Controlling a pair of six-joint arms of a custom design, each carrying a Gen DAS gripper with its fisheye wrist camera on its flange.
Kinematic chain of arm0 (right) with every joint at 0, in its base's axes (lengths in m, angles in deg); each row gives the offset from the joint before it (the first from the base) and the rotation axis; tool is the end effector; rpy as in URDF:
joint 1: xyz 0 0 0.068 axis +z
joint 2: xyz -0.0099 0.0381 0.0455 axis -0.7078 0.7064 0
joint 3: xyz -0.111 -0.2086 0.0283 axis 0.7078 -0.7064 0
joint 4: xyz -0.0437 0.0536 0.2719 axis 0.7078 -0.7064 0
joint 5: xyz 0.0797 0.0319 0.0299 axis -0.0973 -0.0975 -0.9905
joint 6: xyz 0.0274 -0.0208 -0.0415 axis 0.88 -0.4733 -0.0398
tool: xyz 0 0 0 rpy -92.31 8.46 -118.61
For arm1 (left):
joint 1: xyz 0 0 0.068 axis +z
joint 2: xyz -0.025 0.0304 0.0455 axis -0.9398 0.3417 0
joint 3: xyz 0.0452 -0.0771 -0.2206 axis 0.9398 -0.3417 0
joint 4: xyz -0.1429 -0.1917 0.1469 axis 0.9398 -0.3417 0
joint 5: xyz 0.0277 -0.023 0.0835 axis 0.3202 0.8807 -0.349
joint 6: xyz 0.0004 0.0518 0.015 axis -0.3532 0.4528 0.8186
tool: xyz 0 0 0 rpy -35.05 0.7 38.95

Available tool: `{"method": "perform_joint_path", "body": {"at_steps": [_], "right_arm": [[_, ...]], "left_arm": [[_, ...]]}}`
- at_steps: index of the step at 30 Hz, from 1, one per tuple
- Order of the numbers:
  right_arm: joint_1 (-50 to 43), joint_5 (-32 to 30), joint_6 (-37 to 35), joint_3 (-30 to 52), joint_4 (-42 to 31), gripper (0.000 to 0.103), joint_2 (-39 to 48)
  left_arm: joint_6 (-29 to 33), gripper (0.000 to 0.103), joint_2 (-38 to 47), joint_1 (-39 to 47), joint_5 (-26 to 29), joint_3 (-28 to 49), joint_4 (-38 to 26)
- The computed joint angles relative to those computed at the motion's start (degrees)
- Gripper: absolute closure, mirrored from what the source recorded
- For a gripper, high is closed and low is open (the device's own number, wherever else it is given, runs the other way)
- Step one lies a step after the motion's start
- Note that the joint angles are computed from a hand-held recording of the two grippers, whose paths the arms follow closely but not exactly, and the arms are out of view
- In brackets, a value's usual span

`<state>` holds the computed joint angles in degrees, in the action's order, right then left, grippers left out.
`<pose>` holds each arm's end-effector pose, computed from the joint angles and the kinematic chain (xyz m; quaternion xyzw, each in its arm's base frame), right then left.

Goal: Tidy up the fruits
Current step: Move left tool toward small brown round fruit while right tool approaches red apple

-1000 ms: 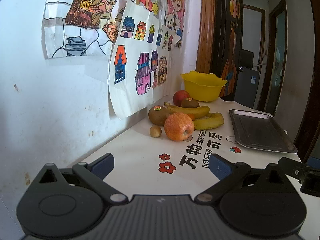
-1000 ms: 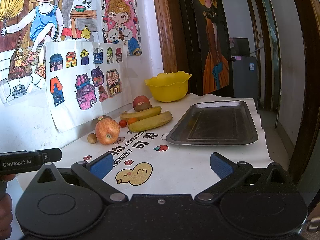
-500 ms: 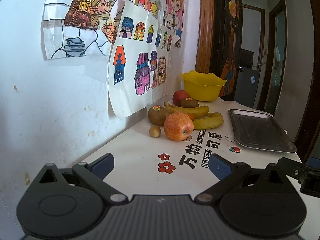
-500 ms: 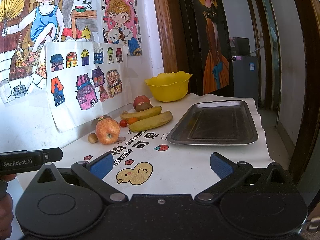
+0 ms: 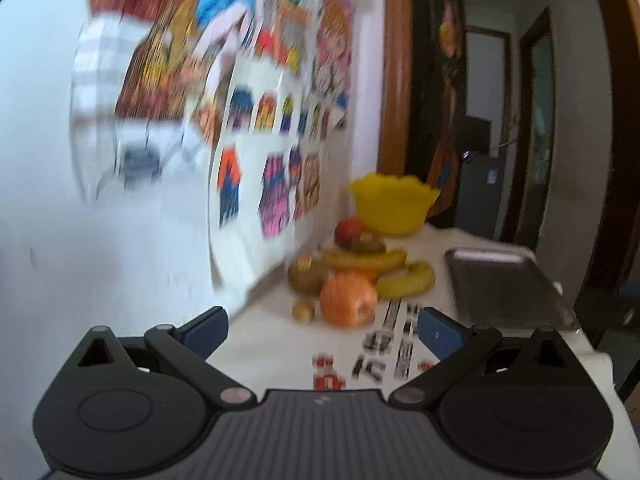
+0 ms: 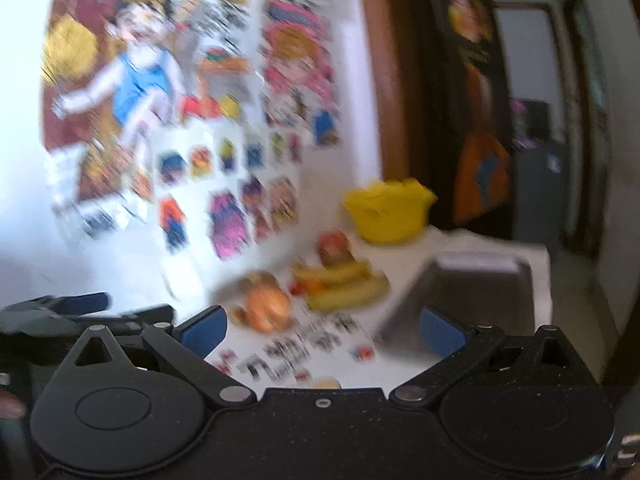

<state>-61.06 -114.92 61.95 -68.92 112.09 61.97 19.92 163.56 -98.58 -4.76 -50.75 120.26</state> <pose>0.2271 -0.0404 0.0978 -0.1590 0.8015 0.1757 0.5490 0.1964 -0.0844 0.0479 -0.0708 0.8167 0.0291 0.5720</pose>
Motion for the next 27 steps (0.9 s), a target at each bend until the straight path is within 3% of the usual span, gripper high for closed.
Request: {"method": "perform_joint_path", "body": {"at_steps": [2,5,9,11,16,20,27], "right_arm": [[-0.64,-2.72,-1.67,4.47,-10.04,0.001,-6.96],[0.44,-1.97,-3.28,14.33,-21.56,0.001,-9.52],[2.32,-3.72,-2.38,28.32,-27.66,0.001,-2.89],[3.81,-4.23,-2.96,32.65,-26.23,0.001,1.59],[5.62,-6.35,0.01,35.64,-11.87,0.001,16.03],[6.99,-5.89,-0.68,40.15,-6.12,0.001,29.71],[10.44,-6.14,-2.72,56.26,-14.37,0.001,51.15]], "left_arm": [[4.04,0.001,-6.42,0.86,0.52,-1.03,-2.12],[8.73,0.001,-15.63,2.09,1.65,-1.61,-7.08],[12.92,0.001,-22.71,3.27,2.68,-0.40,-12.16],[14.59,0.001,-21.73,4.21,3.86,0.94,-11.67],[14.81,0.001,-10.22,7.54,7.02,5.42,-8.66],[15.88,0.001,1.74,10.19,9.33,9.56,-5.01],[16.74,0.001,19.50,13.68,11.29,19.37,-4.94]]}}
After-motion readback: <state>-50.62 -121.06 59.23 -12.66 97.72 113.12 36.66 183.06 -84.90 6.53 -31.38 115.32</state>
